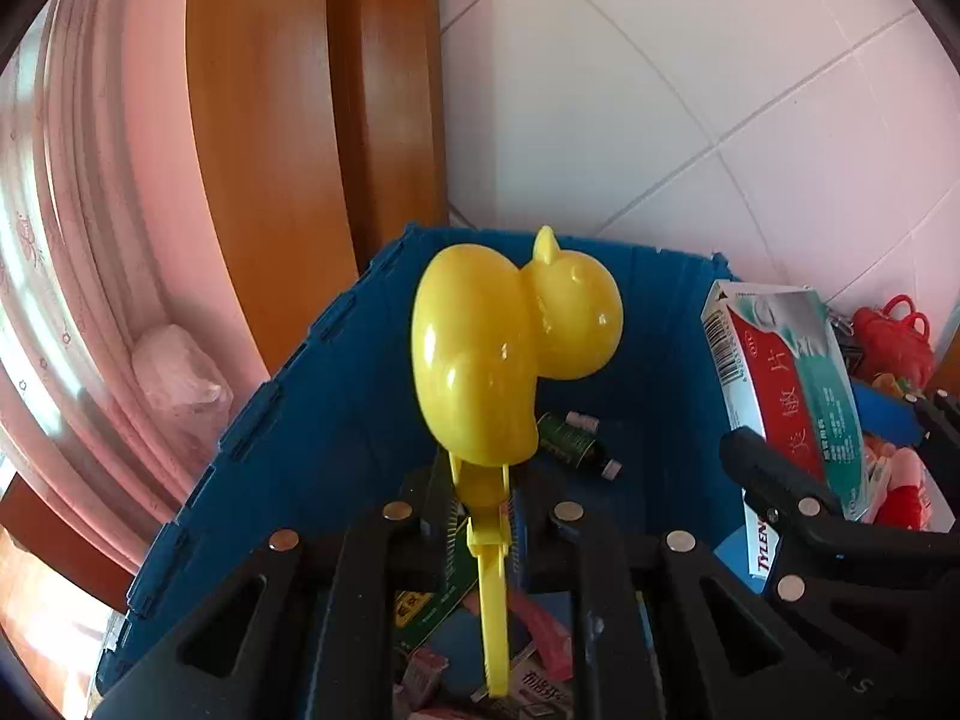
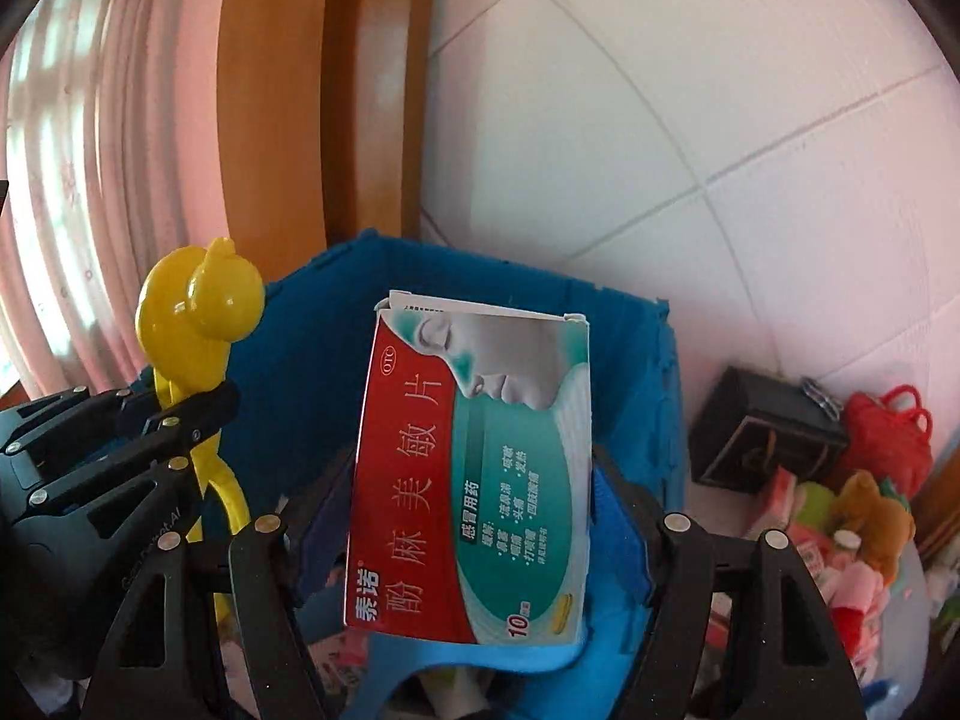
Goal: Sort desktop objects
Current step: 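Lift the yellow clamp and medicine box and carry them over the crate, then open both grippers to drop the clamp and medicine box into the crate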
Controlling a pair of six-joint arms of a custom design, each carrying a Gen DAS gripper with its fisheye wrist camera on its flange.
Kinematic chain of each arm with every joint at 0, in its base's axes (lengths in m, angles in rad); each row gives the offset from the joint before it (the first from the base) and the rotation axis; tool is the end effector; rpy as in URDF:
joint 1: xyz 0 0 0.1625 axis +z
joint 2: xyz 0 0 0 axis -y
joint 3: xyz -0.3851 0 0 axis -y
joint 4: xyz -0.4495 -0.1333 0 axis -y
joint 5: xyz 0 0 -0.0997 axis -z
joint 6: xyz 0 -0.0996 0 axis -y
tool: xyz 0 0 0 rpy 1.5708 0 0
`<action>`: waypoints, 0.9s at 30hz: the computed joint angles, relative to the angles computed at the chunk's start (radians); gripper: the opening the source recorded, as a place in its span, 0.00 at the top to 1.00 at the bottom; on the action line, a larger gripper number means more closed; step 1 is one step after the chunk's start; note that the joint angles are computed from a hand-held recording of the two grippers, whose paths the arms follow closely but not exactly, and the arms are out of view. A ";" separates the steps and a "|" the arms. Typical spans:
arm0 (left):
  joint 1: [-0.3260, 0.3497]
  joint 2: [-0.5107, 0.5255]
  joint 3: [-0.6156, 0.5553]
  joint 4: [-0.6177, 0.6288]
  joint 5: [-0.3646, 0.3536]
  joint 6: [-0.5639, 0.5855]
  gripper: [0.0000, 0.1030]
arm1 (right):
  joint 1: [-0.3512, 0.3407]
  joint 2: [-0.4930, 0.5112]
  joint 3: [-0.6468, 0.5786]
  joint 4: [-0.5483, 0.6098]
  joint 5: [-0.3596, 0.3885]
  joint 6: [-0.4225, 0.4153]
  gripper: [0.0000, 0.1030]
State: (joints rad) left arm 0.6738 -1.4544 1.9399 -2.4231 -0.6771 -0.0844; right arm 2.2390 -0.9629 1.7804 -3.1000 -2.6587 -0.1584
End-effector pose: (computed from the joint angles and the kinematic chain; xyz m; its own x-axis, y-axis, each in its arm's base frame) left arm -0.3042 -0.5128 0.3127 -0.6687 0.2650 -0.6947 0.6755 0.6069 -0.4187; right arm 0.4277 -0.4690 0.1808 -0.6398 0.0705 0.7653 -0.5773 0.6132 -0.5392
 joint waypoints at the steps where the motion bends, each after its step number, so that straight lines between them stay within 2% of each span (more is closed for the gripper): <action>1: 0.007 -0.003 -0.006 0.037 0.005 -0.020 0.85 | 0.000 0.009 -0.002 0.011 -0.008 0.011 0.29; 4: 0.033 -0.009 -0.032 0.183 0.007 -0.115 0.83 | -0.006 0.036 -0.014 0.032 -0.037 0.027 0.28; 6: 0.045 -0.013 -0.033 0.232 -0.019 -0.150 0.82 | -0.009 0.030 0.000 0.015 -0.042 0.015 0.26; 7: 0.046 -0.022 -0.035 0.261 -0.035 -0.172 0.80 | -0.008 0.030 0.001 0.020 -0.051 0.019 0.19; 8: 0.052 -0.021 -0.039 0.267 -0.045 -0.178 0.80 | -0.004 0.032 -0.003 0.028 -0.066 0.022 0.08; 10: 0.048 -0.040 -0.024 0.267 -0.048 -0.184 0.80 | 0.006 0.036 -0.003 0.009 -0.095 0.001 0.00; 12: 0.027 -0.059 -0.011 0.300 -0.053 -0.224 0.79 | 0.008 0.047 -0.003 -0.060 -0.117 -0.069 0.00; 18: -0.001 -0.089 -0.019 0.431 -0.065 -0.294 0.79 | 0.036 0.062 0.009 -0.184 -0.175 -0.189 0.00; 23: -0.035 -0.140 0.036 0.410 -0.073 -0.308 0.79 | 0.066 0.063 0.034 -0.308 -0.216 -0.292 0.00; 27: -0.073 -0.187 0.084 0.381 -0.086 -0.312 0.79 | 0.088 0.047 0.066 -0.381 -0.238 -0.334 0.00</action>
